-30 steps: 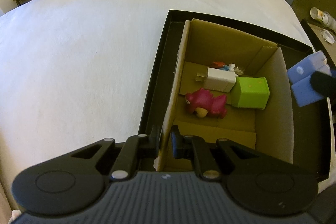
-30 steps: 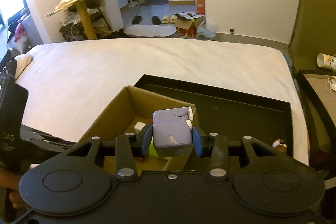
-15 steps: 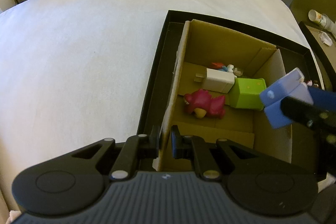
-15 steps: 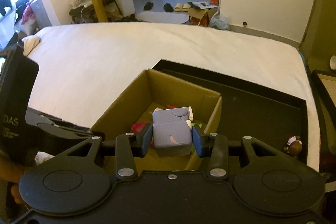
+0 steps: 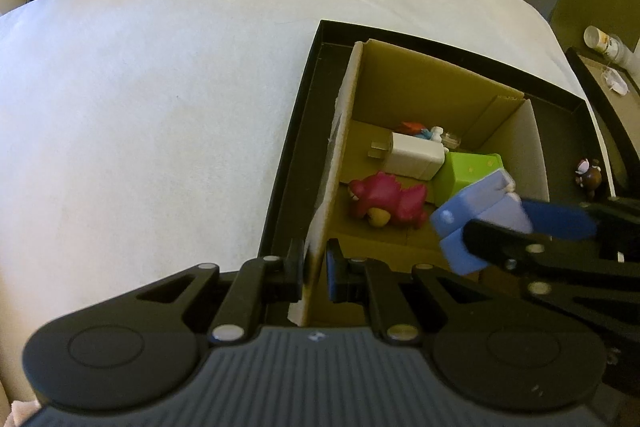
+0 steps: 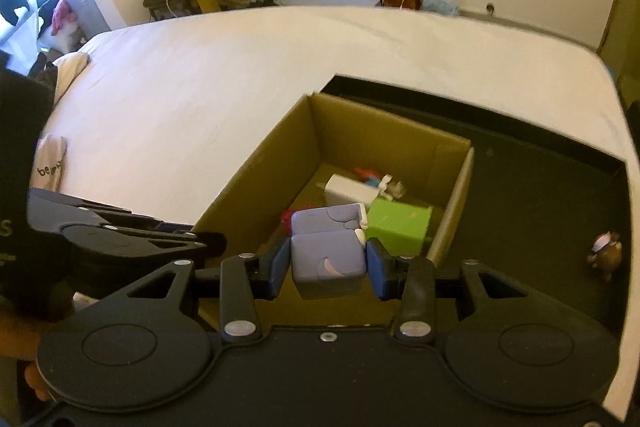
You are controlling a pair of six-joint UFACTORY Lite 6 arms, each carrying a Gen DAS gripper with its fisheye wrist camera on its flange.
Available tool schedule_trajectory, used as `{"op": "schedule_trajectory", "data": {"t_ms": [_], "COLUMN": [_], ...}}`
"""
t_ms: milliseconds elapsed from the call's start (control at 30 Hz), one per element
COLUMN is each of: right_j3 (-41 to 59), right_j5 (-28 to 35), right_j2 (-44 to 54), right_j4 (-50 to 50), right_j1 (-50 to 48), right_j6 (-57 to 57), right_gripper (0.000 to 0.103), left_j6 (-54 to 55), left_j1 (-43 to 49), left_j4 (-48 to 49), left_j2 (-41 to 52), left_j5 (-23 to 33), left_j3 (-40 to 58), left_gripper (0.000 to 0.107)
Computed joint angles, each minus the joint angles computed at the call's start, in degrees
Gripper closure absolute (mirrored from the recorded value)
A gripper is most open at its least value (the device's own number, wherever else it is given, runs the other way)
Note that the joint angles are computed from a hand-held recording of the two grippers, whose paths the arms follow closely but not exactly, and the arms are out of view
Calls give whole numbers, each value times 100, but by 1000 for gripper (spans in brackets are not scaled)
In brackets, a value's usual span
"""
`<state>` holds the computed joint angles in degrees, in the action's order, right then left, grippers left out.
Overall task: Organize rigid objects
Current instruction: 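Lower the lavender cube into the box and open the right gripper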
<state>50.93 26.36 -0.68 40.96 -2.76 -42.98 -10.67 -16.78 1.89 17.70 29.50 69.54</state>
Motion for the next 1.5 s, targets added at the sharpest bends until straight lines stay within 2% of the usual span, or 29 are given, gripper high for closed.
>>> {"op": "schedule_trajectory", "data": {"t_ms": [167, 533, 833, 1033, 1267, 1500], "right_j3": [224, 701, 982, 953, 381, 13], "right_j5": [108, 91, -3, -281, -577, -577], "right_j2": [357, 1093, 1465, 1470, 856, 259], "right_j4": [-192, -1484, -2063, -2491, -2000, -1296], "right_j1": [80, 401, 694, 762, 578, 353], "right_j6": [340, 1429, 1790, 2189, 1792, 1093], "right_gripper": [62, 62, 62, 60, 59, 59], "left_j6": [95, 281, 199, 174, 38, -54], "left_j1": [25, 76, 43, 24, -54, -94], "left_j4": [-77, -288, -184, -134, 49, 169], "left_j2": [13, 15, 44, 89, 142, 180], "left_j5": [-6, -38, -30, 5, 41, 66], "left_j3": [10, -7, 17, 72, 126, 138], "left_gripper": [97, 97, 97, 97, 97, 97]}}
